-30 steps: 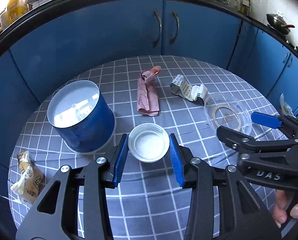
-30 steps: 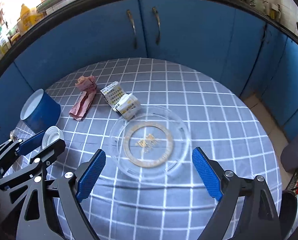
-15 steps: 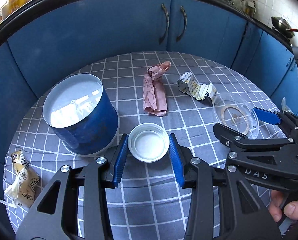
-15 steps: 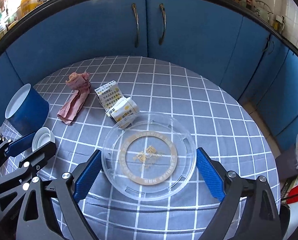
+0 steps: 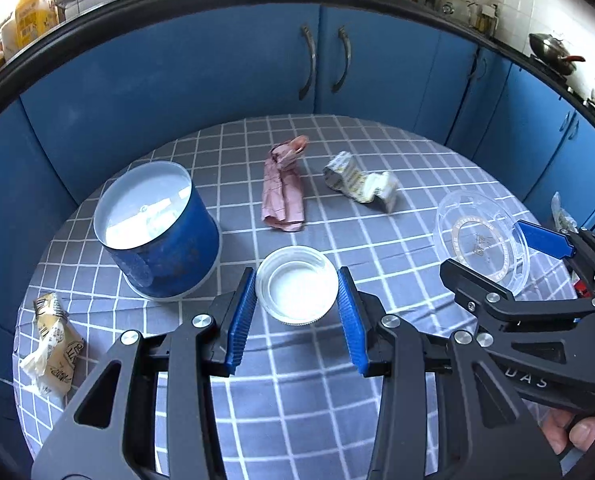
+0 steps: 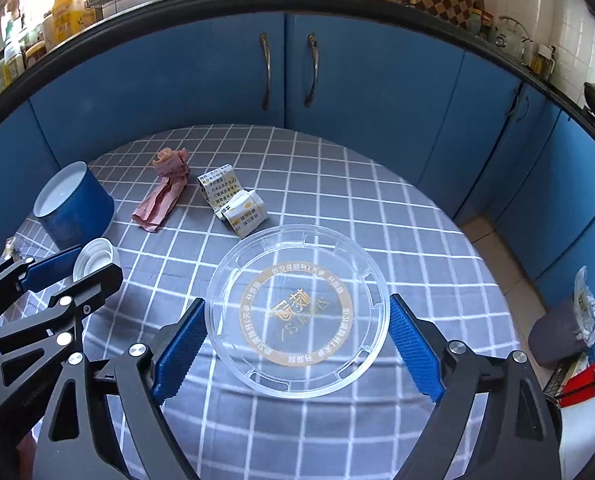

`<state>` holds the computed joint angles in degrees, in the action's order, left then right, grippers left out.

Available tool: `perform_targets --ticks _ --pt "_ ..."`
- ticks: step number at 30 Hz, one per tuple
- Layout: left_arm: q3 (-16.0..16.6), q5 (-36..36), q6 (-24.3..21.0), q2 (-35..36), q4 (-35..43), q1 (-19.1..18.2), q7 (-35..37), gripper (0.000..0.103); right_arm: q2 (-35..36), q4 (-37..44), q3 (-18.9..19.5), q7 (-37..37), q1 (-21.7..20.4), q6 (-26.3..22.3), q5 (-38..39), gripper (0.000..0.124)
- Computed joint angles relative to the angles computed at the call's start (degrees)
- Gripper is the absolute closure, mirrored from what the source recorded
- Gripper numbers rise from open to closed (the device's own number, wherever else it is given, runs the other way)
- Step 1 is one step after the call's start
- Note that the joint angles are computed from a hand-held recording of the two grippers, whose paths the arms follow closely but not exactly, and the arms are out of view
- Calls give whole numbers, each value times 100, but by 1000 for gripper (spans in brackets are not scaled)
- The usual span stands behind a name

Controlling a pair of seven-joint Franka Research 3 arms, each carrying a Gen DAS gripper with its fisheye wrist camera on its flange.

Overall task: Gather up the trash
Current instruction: 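Carry the white cup and clear lid over the bin with both tools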

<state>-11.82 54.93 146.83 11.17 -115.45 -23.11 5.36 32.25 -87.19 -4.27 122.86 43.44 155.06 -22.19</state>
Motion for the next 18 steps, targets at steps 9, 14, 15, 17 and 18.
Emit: perform_targets --ticks 9,14,15,17,18 --pt "-172 166 -239 -253 50 -173 -92 62 -860 -1005 -192 772 90 248 -771 38" --pt "-265 257 -405 -318 154 -262 -75 62 -1459 -1603 -186 1422 -1 343 -1461 38" --pt "-285 277 -436 -326 186 -286 -67 62 -1568 -1710 -168 1554 -36 356 -1589 38" --pt "-315 308 -504 -297 269 -331 -57 62 -1719 -1860 -102 1754 -133 377 -1785 38" --pt "-333 323 -540 -283 318 -363 -48 62 -1822 -1963 -70 1859 -179 383 -1896 38"
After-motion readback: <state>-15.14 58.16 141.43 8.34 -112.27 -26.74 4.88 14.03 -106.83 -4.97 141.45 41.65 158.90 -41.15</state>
